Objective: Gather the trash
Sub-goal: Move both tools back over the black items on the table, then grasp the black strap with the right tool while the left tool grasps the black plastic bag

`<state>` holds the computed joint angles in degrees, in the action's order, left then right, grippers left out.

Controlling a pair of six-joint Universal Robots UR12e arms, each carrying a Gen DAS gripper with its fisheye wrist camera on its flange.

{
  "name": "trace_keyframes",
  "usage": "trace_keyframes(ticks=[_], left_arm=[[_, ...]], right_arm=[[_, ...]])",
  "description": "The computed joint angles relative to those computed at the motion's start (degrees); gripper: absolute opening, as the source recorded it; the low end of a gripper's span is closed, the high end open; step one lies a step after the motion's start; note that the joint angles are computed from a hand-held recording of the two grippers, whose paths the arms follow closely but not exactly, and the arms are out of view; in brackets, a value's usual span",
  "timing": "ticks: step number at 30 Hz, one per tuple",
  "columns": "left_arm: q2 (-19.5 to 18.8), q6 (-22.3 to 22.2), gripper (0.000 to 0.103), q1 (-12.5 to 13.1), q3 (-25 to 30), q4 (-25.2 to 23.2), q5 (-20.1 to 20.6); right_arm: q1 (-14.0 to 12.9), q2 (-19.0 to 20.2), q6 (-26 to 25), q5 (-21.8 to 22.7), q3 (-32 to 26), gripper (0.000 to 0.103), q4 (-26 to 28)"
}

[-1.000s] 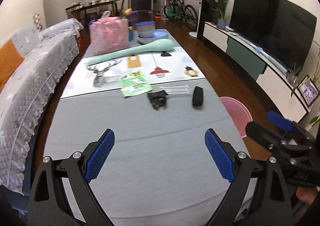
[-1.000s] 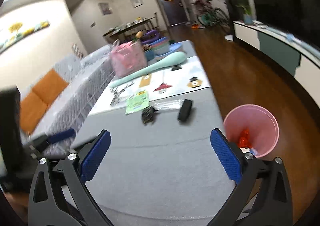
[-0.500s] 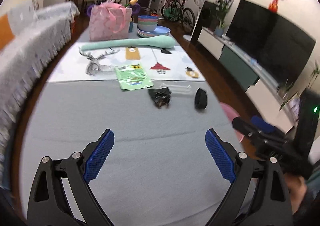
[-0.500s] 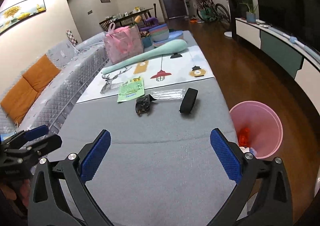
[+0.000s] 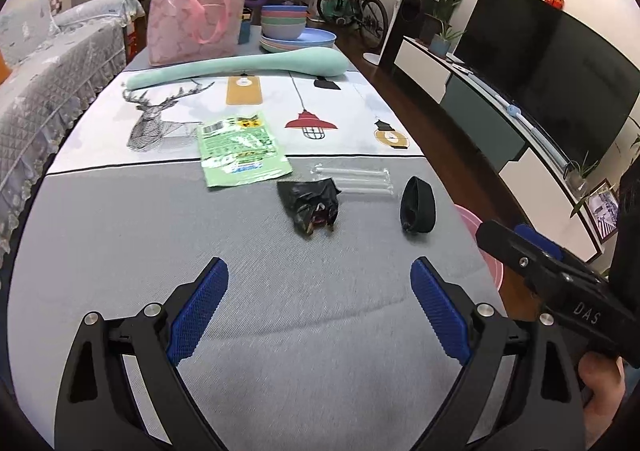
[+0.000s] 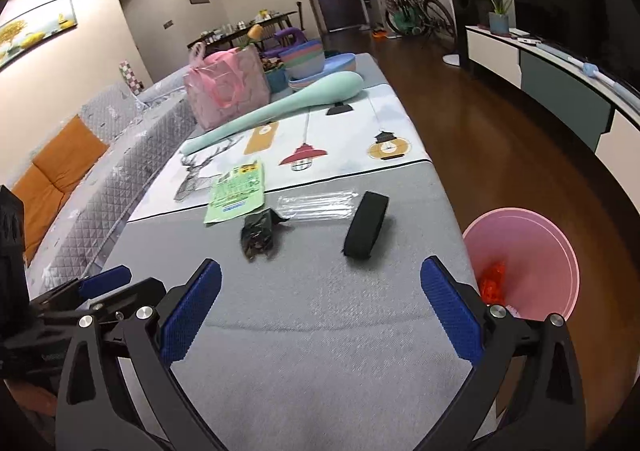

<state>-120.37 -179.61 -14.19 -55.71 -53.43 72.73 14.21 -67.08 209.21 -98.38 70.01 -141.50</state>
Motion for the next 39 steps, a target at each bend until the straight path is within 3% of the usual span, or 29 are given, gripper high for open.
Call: trace_keyframes(ticks=[4, 8, 13, 19, 22, 26, 29, 32, 33, 35, 36, 38, 39], left_arm=[[-1.3, 1.2, 0.089, -0.2, 1.3, 1.0, -0.9], [-2.7, 2.6, 0.089, -0.4, 2.8, 1.4, -0.7], [-5.6, 1.4, 0.089, -0.5, 6.2, -1.1, -1.0], [-9.4, 2.0, 0.087, -1.2, 11.1, -2.8, 0.4], [-10.6, 1.7, 0.087, -1.2, 12.8, -3.4, -0.1], [-11.3, 2.3, 0.086, -1.2, 14.1, -4.8, -0.2], [-11.7, 2.9, 0.083, -1.2, 15.5, -6.7, -0.1], [-11.6, 3.1, 0.081, -1.1, 15.4, -6.3, -0.2], [-11.7, 3.2, 0.079, -1.1, 15.4, -6.4, 0.0], [-12.2, 4.0, 0.065, -1.2, 16.3, -8.2, -0.1], [-12.7, 4.8, 0.051, -1.2, 17.4, -10.5, 0.0], [-13.2, 6.4, 0.037, -1.0, 18.6, -13.6, -1.2], [-13.1, 6.6, 0.037, -1.0, 18.4, -13.8, -1.4]], right_arm=[[-1.0, 1.1, 3.0, 1.4, -2.0, 0.098, 3.8], [-1.7, 2.7, 0.2, 2.0, -4.9, 0.098, 8.7], [-3.4, 4.1, -2.6, 5.2, -5.4, 0.098, 7.9], [-4.4, 5.6, -0.7, 8.4, -6.4, 0.098, 7.9], [-3.6, 6.6, -1.8, 3.9, -8.3, 0.097, 9.9], [-4.2, 7.2, -0.3, 5.0, -9.0, 0.096, 10.6], [-4.7, 7.8, 0.7, 6.9, -9.7, 0.086, 11.2], [-4.6, 8.7, 0.4, 6.9, -10.9, 0.085, 12.5], [-4.6, 8.9, 0.4, 7.2, -11.2, 0.085, 12.7], [-4.5, 9.3, -0.3, 7.9, -11.7, 0.068, 13.3], [-4.4, 9.6, -1.0, 8.0, -12.2, 0.066, 14.7], [-4.3, 9.8, -1.8, 7.4, -12.5, 0.061, 16.3], [-4.4, 9.4, -1.9, 7.2, -11.8, 0.058, 15.5]])
